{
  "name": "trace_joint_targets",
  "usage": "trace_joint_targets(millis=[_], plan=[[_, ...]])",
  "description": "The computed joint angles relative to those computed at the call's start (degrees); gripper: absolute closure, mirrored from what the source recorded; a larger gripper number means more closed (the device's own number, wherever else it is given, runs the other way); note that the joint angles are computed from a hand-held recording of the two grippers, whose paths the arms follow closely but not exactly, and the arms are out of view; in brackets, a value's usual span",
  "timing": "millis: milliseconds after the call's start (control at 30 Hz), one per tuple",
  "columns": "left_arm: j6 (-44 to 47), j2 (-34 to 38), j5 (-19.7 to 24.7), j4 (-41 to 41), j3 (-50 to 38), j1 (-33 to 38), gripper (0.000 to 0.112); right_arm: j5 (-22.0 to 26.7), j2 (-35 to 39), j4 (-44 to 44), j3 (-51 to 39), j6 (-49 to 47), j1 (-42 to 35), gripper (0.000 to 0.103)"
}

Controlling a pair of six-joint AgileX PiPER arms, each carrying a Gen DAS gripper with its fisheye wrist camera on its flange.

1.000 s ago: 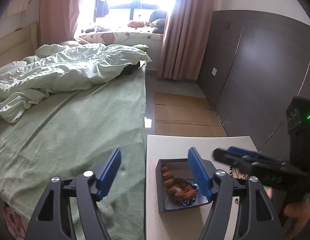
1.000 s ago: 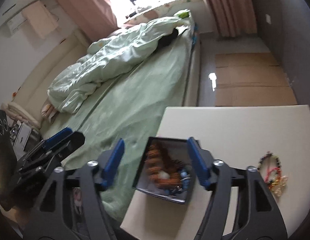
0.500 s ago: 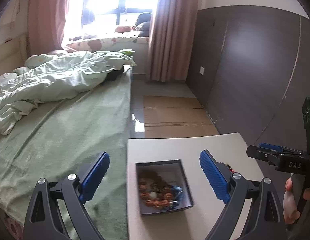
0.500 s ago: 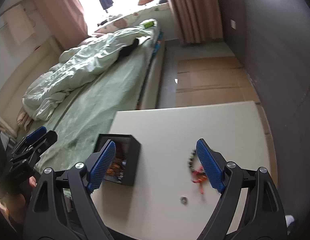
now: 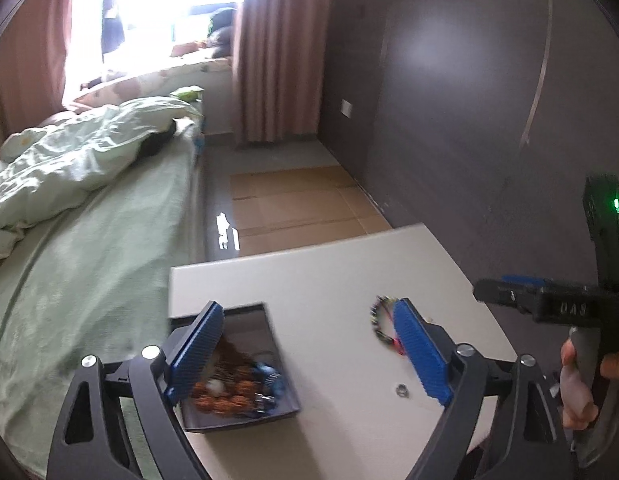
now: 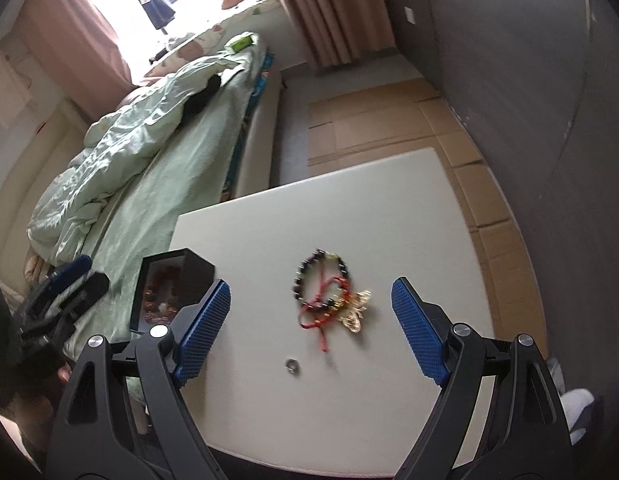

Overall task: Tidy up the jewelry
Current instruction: 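Grasp the black-and-green bead bracelet with the left tool while the right tool grasps the gold butterfly charm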

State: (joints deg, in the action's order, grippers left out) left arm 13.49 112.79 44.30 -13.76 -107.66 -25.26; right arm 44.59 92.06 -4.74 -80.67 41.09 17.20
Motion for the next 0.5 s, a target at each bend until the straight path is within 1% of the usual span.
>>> trace_joint_targets(millis=[133,167,200,233,267,333,400,433,500], plan=[[0.4,2.2,0.9,0.6,-0.5,-2.8,0.039,-1.2,-2.1,0.8,3.6,0.4,-1.6,0.021],[0.4,3.1,1.2,0.7,-0.9,-3.5,0.045,-1.4,-2.4,1.0,4.2,0.5,-1.8,0.021],[0.4,3.8,1.6,0.6,-1.2,-3.9,0.051,-2.0,-2.8,1.3,5.1,0.4,-2.0,0.023],[0.4,5.1,2.2,0.3,-2.1,-4.3,0.053,-2.6,-3.2,1.2,6.4,0.9,-2.3,0.026],[0.2,6.1,2.6,0.0,-2.9,-4.6,0.058,-3.0,-3.4,1.5,7.2,0.9,-2.7,0.031],[-0.4,9.3,3.9,-0.7,-5.9,-5.0,0.064,-4.7,-3.6,4.0,9.7,0.0,-3.9,0.033],[-1.3,12.7,6.4,-1.5,-10.1,-5.2,0.070,-4.5,-2.4,6.8,10.1,-1.7,-5.0,0.044],[-1.8,15.1,8.3,-2.2,-13.1,-5.1,0.071,-5.1,-2.0,9.8,10.4,-4.0,-6.0,0.044],[-2.4,18.5,11.0,-2.9,-18.1,-4.8,0.075,-6.0,-1.5,10.9,10.6,-5.2,-6.4,0.045]])
